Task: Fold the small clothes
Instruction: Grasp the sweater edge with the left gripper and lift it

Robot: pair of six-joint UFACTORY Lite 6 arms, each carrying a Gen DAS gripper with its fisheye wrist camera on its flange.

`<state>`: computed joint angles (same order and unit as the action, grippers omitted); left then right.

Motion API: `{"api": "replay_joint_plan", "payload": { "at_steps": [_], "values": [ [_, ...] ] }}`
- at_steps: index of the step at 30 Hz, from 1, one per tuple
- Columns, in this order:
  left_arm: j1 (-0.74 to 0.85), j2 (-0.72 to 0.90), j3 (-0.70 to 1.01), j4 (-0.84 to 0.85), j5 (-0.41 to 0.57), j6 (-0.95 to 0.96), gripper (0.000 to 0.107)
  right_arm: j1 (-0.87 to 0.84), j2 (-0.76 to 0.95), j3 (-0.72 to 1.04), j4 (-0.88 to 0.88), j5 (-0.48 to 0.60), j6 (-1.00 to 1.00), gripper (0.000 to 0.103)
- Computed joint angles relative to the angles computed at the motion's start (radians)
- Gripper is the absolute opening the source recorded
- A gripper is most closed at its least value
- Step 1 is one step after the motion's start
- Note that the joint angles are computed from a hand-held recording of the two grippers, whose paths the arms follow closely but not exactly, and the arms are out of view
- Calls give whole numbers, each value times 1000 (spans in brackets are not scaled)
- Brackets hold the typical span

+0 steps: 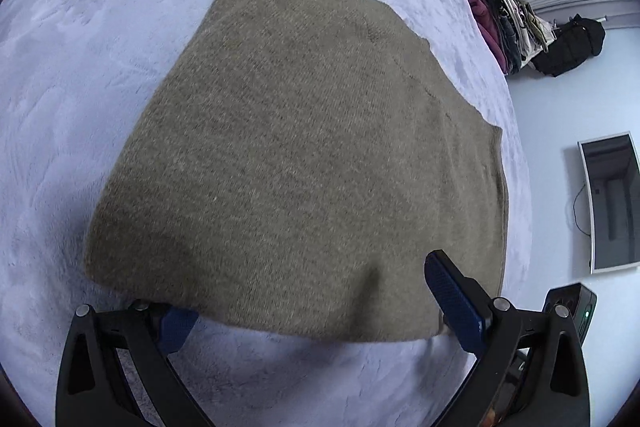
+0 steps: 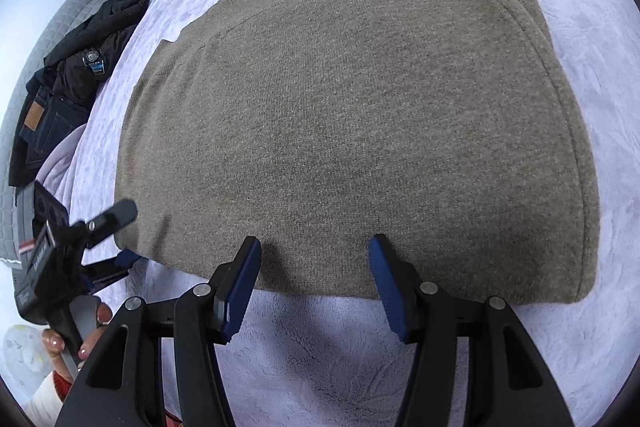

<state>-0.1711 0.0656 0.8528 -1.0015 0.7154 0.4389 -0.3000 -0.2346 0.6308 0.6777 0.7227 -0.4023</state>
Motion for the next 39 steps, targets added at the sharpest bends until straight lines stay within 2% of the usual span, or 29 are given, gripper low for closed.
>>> {"api": "replay_joint_plan", "payload": {
  "at_steps": [5, 9, 12, 16, 17, 20, 21, 24, 27, 31, 33, 37, 39],
  "values": [
    [-123, -4, 137, 56, -113, -117, 102, -17, 7, 0, 23, 11, -49, 60],
    [-184, 99, 233, 275, -153, -299, 102, -25, -1, 24, 12, 35, -26, 60],
    [-179, 124, 233, 392, -158, -399, 102, -48, 2, 77, -2, 77, -41, 60],
    [-134, 84, 167, 418, -161, -434, 101, -72, 69, 195, -10, 140, -99, 60],
    [-128, 77, 154, 425, -163, -441, 98, -75, 92, 227, -8, 152, -105, 60],
    [-127, 91, 162, 504, -164, -499, 75, -65, 177, 345, -7, 186, -98, 60],
    [-143, 105, 181, 581, -165, -561, 57, -54, 201, 378, -2, 187, -98, 60],
    [-214, 132, 242, 812, -158, -720, 28, -15, 293, 495, -3, 218, -83, 60],
    [-320, 125, 267, 1126, -161, -928, 17, 26, 382, 598, -5, 260, -49, 60],
    [-479, 102, 241, 1544, -126, -1169, 17, 95, 512, 767, -9, 316, -10, 60],
    [-547, 86, 209, 1731, -107, -1276, 17, 127, 586, 881, -20, 366, 12, 66],
    [-599, 61, 168, 1872, -96, -1320, 17, 214, 844, 1295, -49, 548, 121, 70],
    [-624, 58, 150, 1937, -90, -1350, 17, 265, 983, 1505, -24, 610, 140, 76]
  ]
}}
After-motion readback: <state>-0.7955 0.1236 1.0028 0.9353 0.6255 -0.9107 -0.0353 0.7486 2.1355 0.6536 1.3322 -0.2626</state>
